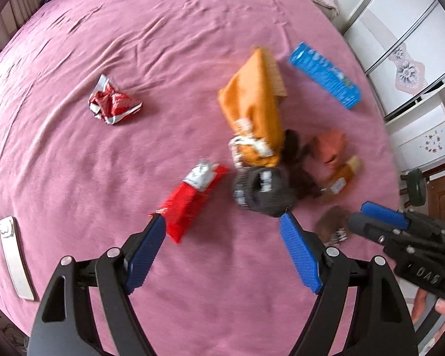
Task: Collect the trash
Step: 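Grasp the red snack packet with the left gripper while the right grasps the dark knit sock, then carry packet and sock over the yellow bin and open both grippers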
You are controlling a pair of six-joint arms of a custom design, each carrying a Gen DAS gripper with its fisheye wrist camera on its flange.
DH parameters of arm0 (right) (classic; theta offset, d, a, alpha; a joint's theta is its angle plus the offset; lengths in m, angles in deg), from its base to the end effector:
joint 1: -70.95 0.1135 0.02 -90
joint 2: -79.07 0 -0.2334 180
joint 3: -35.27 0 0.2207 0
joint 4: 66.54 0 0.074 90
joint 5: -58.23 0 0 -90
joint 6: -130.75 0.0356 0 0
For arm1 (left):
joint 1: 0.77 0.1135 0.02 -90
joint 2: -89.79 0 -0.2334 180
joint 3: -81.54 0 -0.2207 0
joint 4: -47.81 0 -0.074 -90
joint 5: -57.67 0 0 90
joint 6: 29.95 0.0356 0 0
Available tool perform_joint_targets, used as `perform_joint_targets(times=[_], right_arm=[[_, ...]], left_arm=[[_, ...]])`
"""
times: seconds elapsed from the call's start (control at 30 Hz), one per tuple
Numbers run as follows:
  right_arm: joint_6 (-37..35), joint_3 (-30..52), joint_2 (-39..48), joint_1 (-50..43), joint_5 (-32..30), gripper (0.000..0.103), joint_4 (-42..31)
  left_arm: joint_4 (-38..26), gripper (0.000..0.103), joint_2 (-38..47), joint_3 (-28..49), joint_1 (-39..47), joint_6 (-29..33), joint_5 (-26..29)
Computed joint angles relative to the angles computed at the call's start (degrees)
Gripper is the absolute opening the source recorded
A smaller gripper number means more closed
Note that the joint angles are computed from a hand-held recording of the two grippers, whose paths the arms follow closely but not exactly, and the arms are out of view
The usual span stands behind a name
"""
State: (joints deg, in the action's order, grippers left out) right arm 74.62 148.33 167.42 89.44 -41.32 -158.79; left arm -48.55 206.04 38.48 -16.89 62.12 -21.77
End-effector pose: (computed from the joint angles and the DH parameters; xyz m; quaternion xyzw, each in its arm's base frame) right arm 0.2404 0.0866 0.3382 0.1147 0.9708 0.1589 0.1381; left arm 0.3408 -0.1053 0.2952 0.1675 0.9737 -0.1058 0.1121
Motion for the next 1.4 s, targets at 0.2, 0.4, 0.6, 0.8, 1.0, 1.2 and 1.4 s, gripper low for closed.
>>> perform_joint_targets(times=[0.2, 0.4, 0.6, 0.8, 1.0, 1.2, 1.4], right_arm=[[0.98, 2.64, 8.25, 2.15, -1.03, 0.04, 4.11], [1.05, 3.82, 14.43, 2.1, -2.96, 0.04, 6.7], [1.1, 2.9, 17.42, 1.63, -5.68, 0.035, 8.23], [0.8, 0.7, 15.26, 0.35, -7.58, 0.011, 8.61], [0.0, 0.64, 10.58, 0.29, -6.97, 0.01, 5.86], [0.99, -1.38, 1.98, 0.14, -5.86, 0.01, 2.28], [1.77, -4.17, -7.25, -2.69, -4.8, 0.01, -2.12]], left_arm=[[5.38, 0.079, 3.1, -5.5, 3.54, 5.25, -0.68], [8.16, 0.079, 7.34, -7.14, 4.58, 8.12, 0.23], [10.71, 0.068, 9.25, -9.02, 2.87, 9.37, -1.31], [10.89, 0.036, 9.46, -8.86, 2.67, 7.51, -1.98], [6.23, 0.034, 7.67, -5.48, 3.21, 6.26, 1.22], [2.27, 0.034, 0.94, -6.07, 1.22, 3.94, 4.68], [-0.39, 0.034, -4.26, -5.98, -5.46, -0.59, 4.84]])
